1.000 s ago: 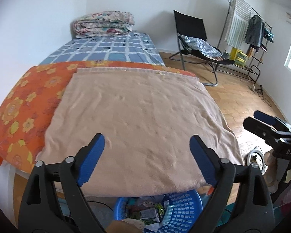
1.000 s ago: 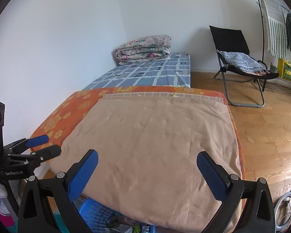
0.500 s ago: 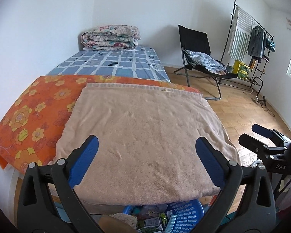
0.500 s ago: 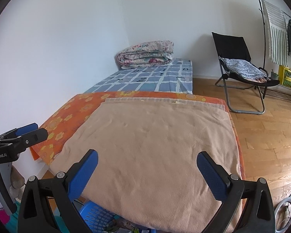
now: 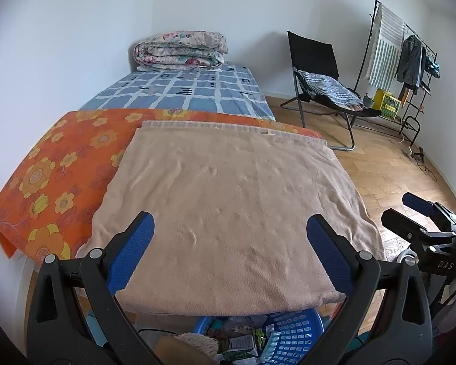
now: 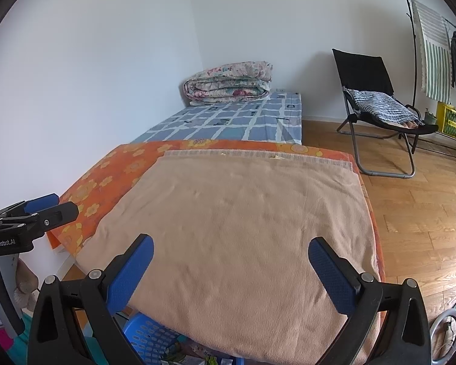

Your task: Collect trash

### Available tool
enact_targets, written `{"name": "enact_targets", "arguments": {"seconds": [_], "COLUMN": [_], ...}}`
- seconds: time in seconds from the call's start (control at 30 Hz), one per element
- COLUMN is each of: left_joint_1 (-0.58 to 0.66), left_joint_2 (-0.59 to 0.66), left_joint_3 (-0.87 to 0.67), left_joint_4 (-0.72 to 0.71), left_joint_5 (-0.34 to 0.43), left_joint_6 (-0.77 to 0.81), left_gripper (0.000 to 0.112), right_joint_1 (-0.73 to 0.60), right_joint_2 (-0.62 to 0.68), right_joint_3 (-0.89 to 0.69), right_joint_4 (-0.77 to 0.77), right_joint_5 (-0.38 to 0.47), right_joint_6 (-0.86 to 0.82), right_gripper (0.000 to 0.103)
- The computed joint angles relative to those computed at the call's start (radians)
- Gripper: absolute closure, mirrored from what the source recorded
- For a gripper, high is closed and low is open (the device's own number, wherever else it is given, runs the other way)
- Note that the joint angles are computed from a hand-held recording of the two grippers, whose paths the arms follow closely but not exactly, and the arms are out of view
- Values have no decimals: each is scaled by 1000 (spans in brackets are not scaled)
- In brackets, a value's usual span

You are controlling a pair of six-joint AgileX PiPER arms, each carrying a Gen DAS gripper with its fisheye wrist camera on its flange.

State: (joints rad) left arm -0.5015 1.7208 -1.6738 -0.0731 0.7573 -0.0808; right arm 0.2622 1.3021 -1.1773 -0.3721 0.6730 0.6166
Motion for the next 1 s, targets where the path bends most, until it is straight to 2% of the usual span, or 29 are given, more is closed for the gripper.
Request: {"name": "enact_targets", "arguments": {"seconds": [1.0], "left_joint_1": [3], "left_joint_2": [-8], "left_joint_3": [30], "left_joint_4": [12], "left_joint_5": [6], "left_joint_6": [-6], "left_gripper": [10], "right_joint_1": [9], "right_joint_2": [6], "right_joint_3": [32], "right_joint_4": [-16], "right_joint_5": [-11], "right_joint_6": [19], "right_gripper": [0]}}
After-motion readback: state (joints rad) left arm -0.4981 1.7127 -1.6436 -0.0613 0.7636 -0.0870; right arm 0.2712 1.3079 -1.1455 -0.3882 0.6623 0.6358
